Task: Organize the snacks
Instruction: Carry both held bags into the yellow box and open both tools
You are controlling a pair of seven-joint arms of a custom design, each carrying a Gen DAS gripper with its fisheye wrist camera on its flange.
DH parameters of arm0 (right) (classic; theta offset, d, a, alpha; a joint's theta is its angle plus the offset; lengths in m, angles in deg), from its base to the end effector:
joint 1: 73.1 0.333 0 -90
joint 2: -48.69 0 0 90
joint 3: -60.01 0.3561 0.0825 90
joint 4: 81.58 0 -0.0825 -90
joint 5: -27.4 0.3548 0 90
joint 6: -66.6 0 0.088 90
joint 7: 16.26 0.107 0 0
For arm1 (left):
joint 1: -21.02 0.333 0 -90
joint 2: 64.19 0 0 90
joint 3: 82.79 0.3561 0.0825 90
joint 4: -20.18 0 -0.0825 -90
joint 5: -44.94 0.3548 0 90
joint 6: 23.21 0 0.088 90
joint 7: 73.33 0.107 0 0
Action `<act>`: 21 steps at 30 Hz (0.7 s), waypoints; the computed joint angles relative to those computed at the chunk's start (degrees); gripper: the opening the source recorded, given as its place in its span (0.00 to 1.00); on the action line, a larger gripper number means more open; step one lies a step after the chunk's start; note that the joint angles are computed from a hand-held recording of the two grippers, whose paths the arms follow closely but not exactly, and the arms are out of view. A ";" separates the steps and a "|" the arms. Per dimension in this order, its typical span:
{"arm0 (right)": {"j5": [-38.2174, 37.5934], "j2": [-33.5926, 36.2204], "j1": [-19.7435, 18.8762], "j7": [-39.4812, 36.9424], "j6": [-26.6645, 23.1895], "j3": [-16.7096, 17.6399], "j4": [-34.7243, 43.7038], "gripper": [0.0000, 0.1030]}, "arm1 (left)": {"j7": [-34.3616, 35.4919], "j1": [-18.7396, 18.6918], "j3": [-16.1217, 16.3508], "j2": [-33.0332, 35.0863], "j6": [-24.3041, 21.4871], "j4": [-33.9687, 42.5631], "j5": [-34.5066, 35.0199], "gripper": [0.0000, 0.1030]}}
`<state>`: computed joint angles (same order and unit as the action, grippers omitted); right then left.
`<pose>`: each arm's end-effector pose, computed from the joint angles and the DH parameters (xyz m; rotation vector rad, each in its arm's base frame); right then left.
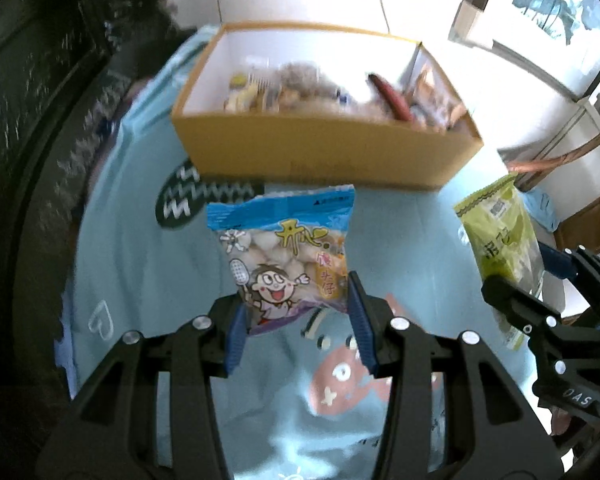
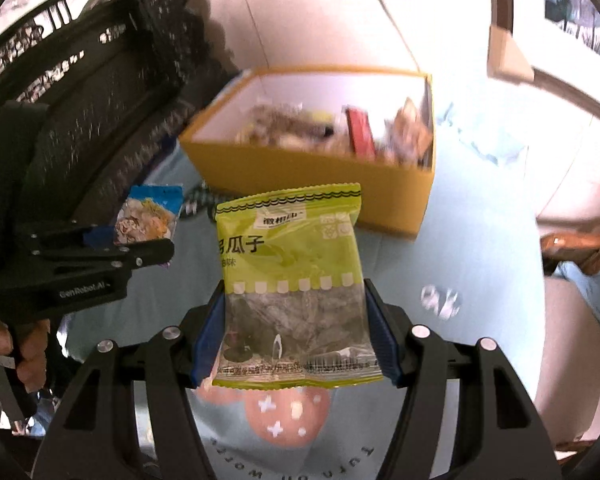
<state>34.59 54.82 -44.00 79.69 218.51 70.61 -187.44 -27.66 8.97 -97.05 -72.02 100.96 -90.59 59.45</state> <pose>0.4795 0.3861 0.5971 -2.0985 1.2568 -0.2012 0.4664 -0.2295 0.6293 -2.1611 1.7554 -0.4424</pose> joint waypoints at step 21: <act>-4.38 19.28 0.24 4.64 -3.56 -2.92 31.48 0.63 | 5.42 1.05 4.84 17.92 -1.27 26.18 5.84 0.44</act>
